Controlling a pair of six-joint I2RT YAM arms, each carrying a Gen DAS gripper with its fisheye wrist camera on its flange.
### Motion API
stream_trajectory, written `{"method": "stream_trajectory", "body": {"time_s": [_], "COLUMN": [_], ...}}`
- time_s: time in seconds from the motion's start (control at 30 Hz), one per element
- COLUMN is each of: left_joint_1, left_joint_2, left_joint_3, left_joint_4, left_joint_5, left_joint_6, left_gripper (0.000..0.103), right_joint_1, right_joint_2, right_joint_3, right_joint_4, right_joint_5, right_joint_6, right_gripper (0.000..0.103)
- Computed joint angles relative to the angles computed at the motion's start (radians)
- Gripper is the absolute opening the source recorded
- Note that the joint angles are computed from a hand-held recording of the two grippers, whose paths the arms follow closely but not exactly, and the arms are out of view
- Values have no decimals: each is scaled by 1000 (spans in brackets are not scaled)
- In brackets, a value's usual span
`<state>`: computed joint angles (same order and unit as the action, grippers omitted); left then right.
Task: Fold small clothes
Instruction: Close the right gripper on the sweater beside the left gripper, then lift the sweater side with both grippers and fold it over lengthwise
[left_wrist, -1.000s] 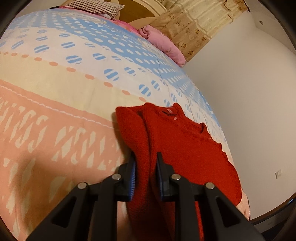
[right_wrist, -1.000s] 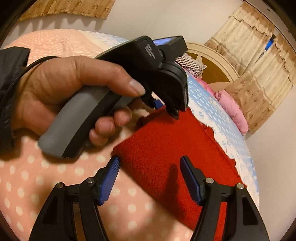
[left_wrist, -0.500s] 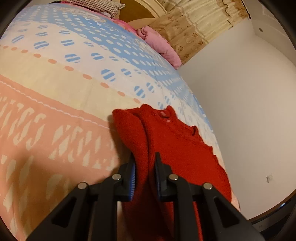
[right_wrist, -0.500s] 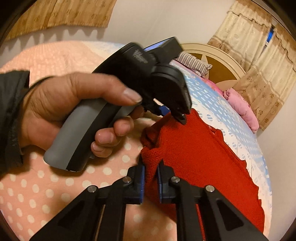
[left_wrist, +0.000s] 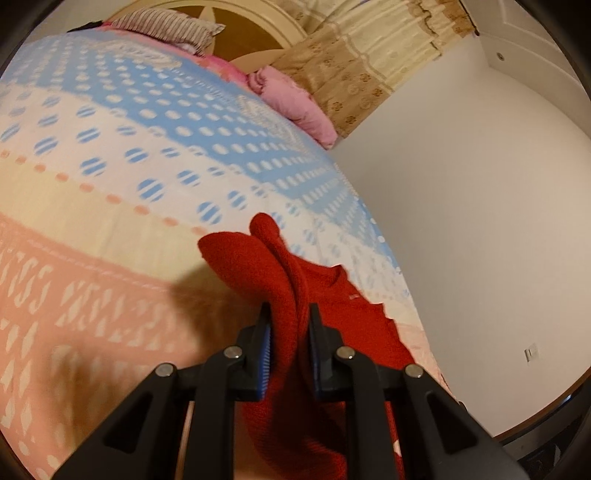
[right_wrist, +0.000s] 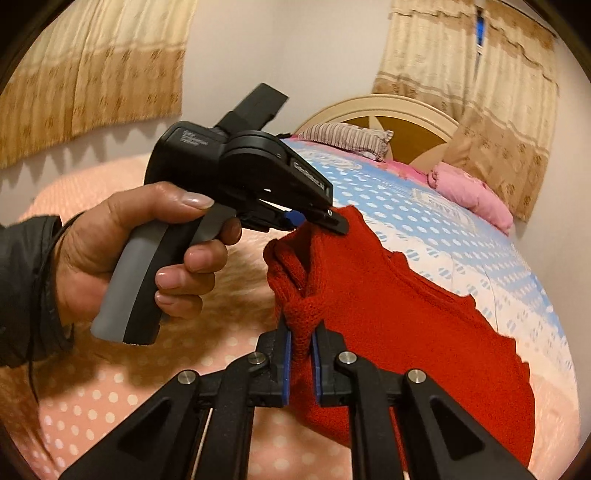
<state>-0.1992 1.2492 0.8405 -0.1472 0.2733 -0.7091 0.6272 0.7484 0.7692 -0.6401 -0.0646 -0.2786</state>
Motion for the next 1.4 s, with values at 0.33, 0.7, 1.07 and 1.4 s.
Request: {"method": "stream_trajectory", "body": {"time_s": [0.33,0.7,1.07,1.4], "left_joint_1": [-150,-271,-354,-403], "left_joint_2": [82,256,416,539], "left_joint_3": [178,386,566,703], "left_joint_4": [-43,-88,-140,-195], "left_joint_5": [-111,-170,-195,-210], "left_joint_6": [-6,27,52,77], "left_gripper": [18,18,18,17], "right_joint_1": [-456,-858,-1130,-1259], "right_joint_2": [-49,12,181,290], "right_joint_3": [47,79,162,194], "right_joint_4": [-91,-177,-288,-368], "right_joint_5": [-398,-719,-889,-926], "right_joint_6": [-97,-222,-393,-519], "right_gripper": [8,8,8,8]}}
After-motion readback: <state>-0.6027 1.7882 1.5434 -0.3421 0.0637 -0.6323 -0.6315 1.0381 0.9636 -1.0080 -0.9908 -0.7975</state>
